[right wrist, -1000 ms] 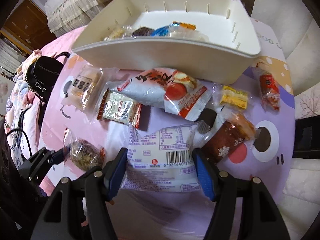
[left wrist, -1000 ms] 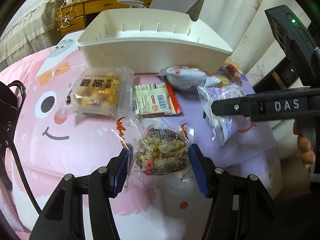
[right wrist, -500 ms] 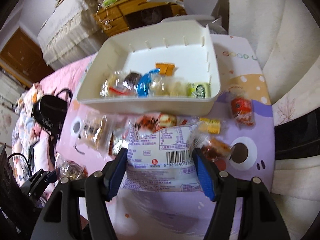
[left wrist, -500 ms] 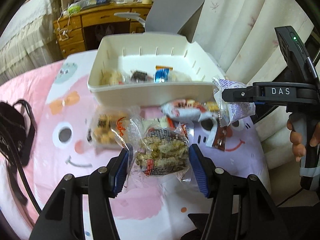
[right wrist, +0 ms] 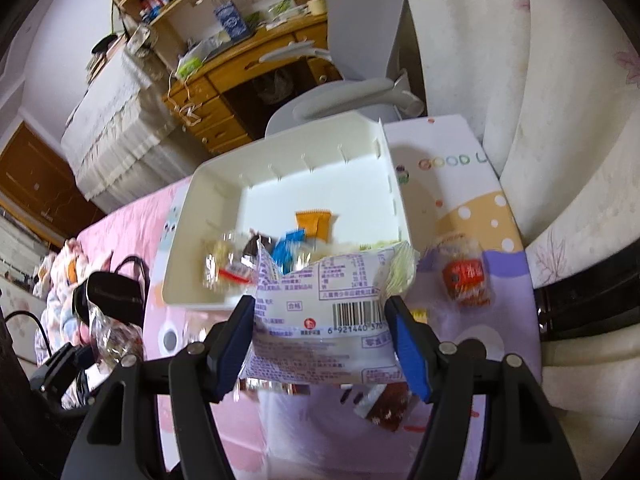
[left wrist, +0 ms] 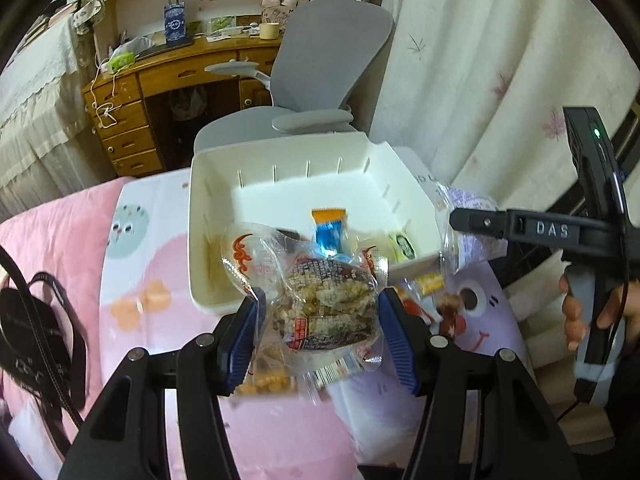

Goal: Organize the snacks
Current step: 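Lower both held bags into the white tray and open both tools, then move left tool to yellow-puff snack box while right tool reaches apple-printed bag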

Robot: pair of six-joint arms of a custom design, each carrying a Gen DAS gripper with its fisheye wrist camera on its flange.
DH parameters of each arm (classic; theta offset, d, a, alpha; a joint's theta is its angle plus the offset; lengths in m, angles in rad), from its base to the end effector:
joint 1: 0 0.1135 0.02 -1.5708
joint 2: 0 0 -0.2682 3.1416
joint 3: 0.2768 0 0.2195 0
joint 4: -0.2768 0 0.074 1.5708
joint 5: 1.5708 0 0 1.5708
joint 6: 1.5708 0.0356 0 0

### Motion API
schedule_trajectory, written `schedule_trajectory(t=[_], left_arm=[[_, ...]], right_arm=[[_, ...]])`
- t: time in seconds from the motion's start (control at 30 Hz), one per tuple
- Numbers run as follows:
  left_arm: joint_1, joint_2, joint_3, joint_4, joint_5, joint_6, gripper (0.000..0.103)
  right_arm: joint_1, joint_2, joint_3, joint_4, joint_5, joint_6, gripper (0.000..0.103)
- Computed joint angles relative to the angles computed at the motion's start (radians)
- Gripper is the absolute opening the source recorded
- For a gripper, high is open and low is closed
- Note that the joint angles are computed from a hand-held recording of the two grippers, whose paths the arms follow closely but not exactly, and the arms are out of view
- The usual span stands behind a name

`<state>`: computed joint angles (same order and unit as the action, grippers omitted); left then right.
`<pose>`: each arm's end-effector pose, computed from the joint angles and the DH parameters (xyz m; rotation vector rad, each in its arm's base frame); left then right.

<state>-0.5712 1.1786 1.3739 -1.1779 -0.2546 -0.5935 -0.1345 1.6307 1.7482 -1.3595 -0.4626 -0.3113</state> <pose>0.1505 -0.0861 0.3709 -0.1253 2.5100 -0.1499 0.2726 -0.0209 0.3654 -0.3404 2.6569 0.5166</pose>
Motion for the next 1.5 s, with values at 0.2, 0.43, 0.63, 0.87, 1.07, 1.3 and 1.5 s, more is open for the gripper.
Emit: schedule_trajectory(t=[0.2,0.43,0.63,0.87,1.07,1.3,1.5], left_arm=[[0.211,0.077,0.027,0.08,0.127,0.191,0.057],[0.403,0.198,0.069,0.172,0.263,0.311,0.057],[0.478,0.291,0.111,0.195,0.309,0.351,0.058],[0.509,0.315,0.128,0.162,0.324,0.311,0.07],[0.489,0.275,0.131,0.109,0.277,0.268,0.071],[0.454,0.187,0.066,0.036,0.237,0.201,0.072],[0.458,0.089,-0.041,-0.019,0.239,0.142,0.072]], right_arm=[[0.059,0.041,0.025,0.096,0.012,0.12,0.066],[0.141,0.081,0.029,0.238,0.054,0.223,0.066],[0.159,0.091,0.011,0.294,0.093,0.276,0.066],[0.127,0.077,-0.017,0.287,0.1,0.295,0.066],[0.081,0.05,-0.031,0.24,0.076,0.274,0.066],[0.02,0.027,-0.049,0.139,0.023,0.234,0.066],[-0.046,0.016,-0.093,0.049,-0.024,0.203,0.066]])
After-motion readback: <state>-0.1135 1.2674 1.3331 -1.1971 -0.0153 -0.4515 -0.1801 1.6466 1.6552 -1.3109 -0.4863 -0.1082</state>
